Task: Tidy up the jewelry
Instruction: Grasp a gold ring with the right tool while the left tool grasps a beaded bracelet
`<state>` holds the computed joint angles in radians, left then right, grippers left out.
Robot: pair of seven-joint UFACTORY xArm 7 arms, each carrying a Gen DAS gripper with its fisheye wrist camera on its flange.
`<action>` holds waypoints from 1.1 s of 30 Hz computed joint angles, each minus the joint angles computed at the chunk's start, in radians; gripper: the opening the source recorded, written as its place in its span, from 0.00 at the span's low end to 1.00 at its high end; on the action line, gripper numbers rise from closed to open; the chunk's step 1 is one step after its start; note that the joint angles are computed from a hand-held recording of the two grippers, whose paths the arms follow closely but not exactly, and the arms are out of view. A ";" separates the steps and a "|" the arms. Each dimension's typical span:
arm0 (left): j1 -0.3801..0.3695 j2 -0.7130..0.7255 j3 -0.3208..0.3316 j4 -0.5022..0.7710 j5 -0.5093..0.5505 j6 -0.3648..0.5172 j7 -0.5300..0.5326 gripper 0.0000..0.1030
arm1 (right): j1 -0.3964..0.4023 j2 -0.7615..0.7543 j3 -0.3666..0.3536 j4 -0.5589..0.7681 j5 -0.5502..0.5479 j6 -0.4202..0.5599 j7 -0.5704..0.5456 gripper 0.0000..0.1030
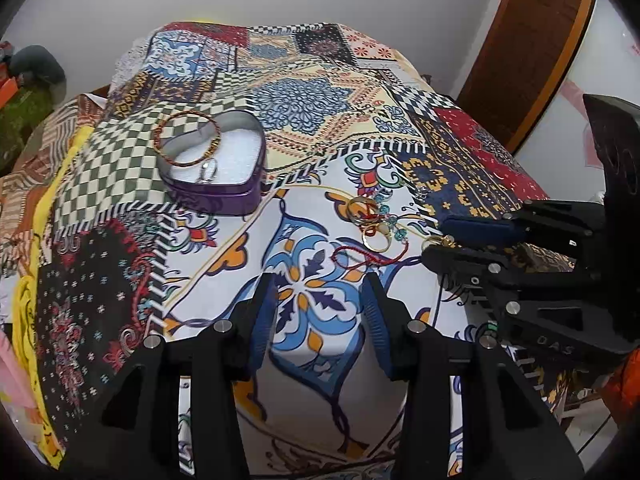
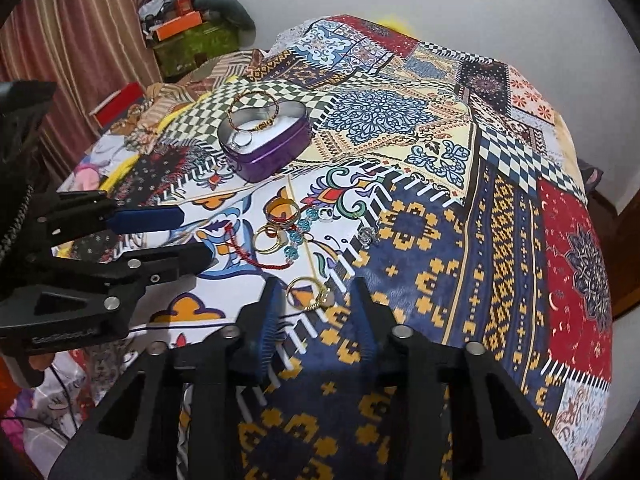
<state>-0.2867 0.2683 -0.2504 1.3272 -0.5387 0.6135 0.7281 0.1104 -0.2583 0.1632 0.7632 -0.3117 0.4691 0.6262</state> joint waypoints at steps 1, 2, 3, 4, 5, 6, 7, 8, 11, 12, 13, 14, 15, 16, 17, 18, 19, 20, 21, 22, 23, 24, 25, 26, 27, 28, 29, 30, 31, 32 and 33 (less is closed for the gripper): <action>-0.004 0.005 -0.001 0.002 0.004 -0.009 -0.001 0.41 | -0.001 -0.001 0.002 0.000 -0.007 0.002 0.000 0.21; -0.007 0.010 -0.002 0.005 0.008 -0.016 0.000 0.40 | -0.002 0.000 0.003 0.002 -0.010 0.003 0.000 0.21; -0.007 0.015 -0.004 0.009 0.010 -0.018 0.001 0.39 | -0.002 -0.002 0.004 0.000 -0.013 0.002 0.002 0.21; -0.010 0.023 -0.005 0.018 0.014 -0.019 -0.003 0.39 | -0.002 -0.003 0.004 0.000 -0.014 -0.001 0.005 0.21; -0.010 0.028 -0.007 0.024 0.014 -0.020 -0.004 0.39 | -0.002 -0.004 0.002 -0.004 -0.011 -0.006 0.007 0.21; -0.009 0.033 -0.010 0.030 0.013 -0.019 -0.002 0.39 | 0.002 -0.012 -0.004 -0.013 0.002 -0.016 0.002 0.21; -0.007 0.038 -0.014 0.036 0.010 -0.015 0.003 0.39 | 0.005 -0.014 -0.009 -0.017 0.017 -0.025 -0.002 0.21; -0.005 0.042 -0.018 0.041 0.008 -0.012 0.011 0.39 | 0.009 -0.019 -0.017 -0.025 0.036 -0.037 -0.011 0.21; -0.005 0.049 -0.025 0.046 0.009 -0.014 0.038 0.39 | 0.009 -0.036 -0.024 -0.045 0.077 -0.055 -0.021 0.21; -0.006 0.050 -0.024 0.049 0.012 -0.011 0.039 0.39 | 0.005 -0.041 -0.020 -0.049 0.078 -0.055 -0.017 0.21; -0.008 0.052 -0.022 0.056 0.018 -0.001 0.034 0.39 | -0.002 -0.048 -0.014 -0.053 0.075 -0.053 -0.009 0.21; -0.007 0.053 -0.022 0.061 0.019 0.008 0.032 0.39 | -0.005 -0.051 -0.012 -0.055 0.076 -0.053 -0.006 0.21; -0.005 0.052 -0.022 0.063 0.015 0.016 0.032 0.39 | -0.009 -0.057 -0.010 -0.058 0.077 -0.053 0.000 0.21; -0.001 0.048 -0.024 0.062 0.007 0.023 0.036 0.39 | -0.016 -0.064 -0.005 -0.062 0.072 -0.051 0.010 0.21; 0.002 0.042 -0.026 0.057 -0.004 0.026 0.043 0.39 | -0.024 -0.067 -0.001 -0.063 0.066 -0.048 0.019 0.21; 0.005 0.035 -0.027 0.052 -0.013 0.028 0.050 0.39 | -0.032 -0.074 0.004 -0.065 0.057 -0.045 0.031 0.21; 0.011 0.026 -0.031 0.045 -0.032 0.035 0.065 0.39 | -0.042 -0.081 0.010 -0.068 0.045 -0.040 0.045 0.21; 0.014 0.020 -0.033 0.043 -0.049 0.046 0.078 0.39 | -0.048 -0.087 0.011 -0.071 0.038 -0.038 0.052 0.21; 0.016 0.016 -0.035 0.043 -0.066 0.061 0.089 0.39 | -0.050 -0.092 0.010 -0.074 0.037 -0.036 0.055 0.21; 0.016 0.012 -0.035 0.043 -0.080 0.073 0.096 0.37 | -0.051 -0.095 0.009 -0.075 0.035 -0.036 0.056 0.21; 0.011 0.011 -0.034 0.043 -0.087 0.080 0.100 0.33 | -0.056 -0.101 0.011 -0.079 0.030 -0.033 0.062 0.21; 0.005 0.012 -0.032 0.046 -0.088 0.087 0.099 0.30 | -0.058 -0.102 0.012 -0.078 0.028 -0.030 0.064 0.21; -0.008 0.017 -0.028 0.051 -0.076 0.089 0.087 0.25 | -0.060 -0.105 0.013 -0.078 0.025 -0.028 0.066 0.21; -0.020 0.022 -0.023 0.055 -0.061 0.085 0.069 0.23 | -0.060 -0.108 0.013 -0.080 0.024 -0.027 0.067 0.21; -0.029 0.030 -0.019 0.061 -0.047 0.081 0.050 0.22 | -0.060 -0.112 0.012 -0.083 0.025 -0.028 0.068 0.21; -0.044 0.037 -0.013 0.063 -0.026 0.062 0.017 0.21 | -0.059 -0.117 0.011 -0.088 0.027 -0.029 0.068 0.21; -0.054 0.038 -0.010 0.060 -0.011 0.040 -0.007 0.21 | -0.059 -0.121 0.012 -0.091 0.027 -0.028 0.069 0.21; -0.057 0.038 -0.010 0.057 -0.003 0.026 -0.022 0.20 | -0.060 -0.125 0.015 -0.093 0.026 -0.028 0.070 0.21; -0.060 0.040 -0.012 0.058 0.001 0.014 -0.041 0.20 | -0.061 -0.128 0.018 -0.094 0.023 -0.026 0.072 0.21; -0.059 0.043 -0.015 0.059 0.001 0.010 -0.052 0.17 | -0.062 -0.131 0.019 -0.097 0.021 -0.026 0.072 0.21; -0.059 0.046 -0.017 0.061 0.003 0.006 -0.064 0.13 | -0.062 -0.134 0.020 -0.099 0.020 -0.025 0.072 0.21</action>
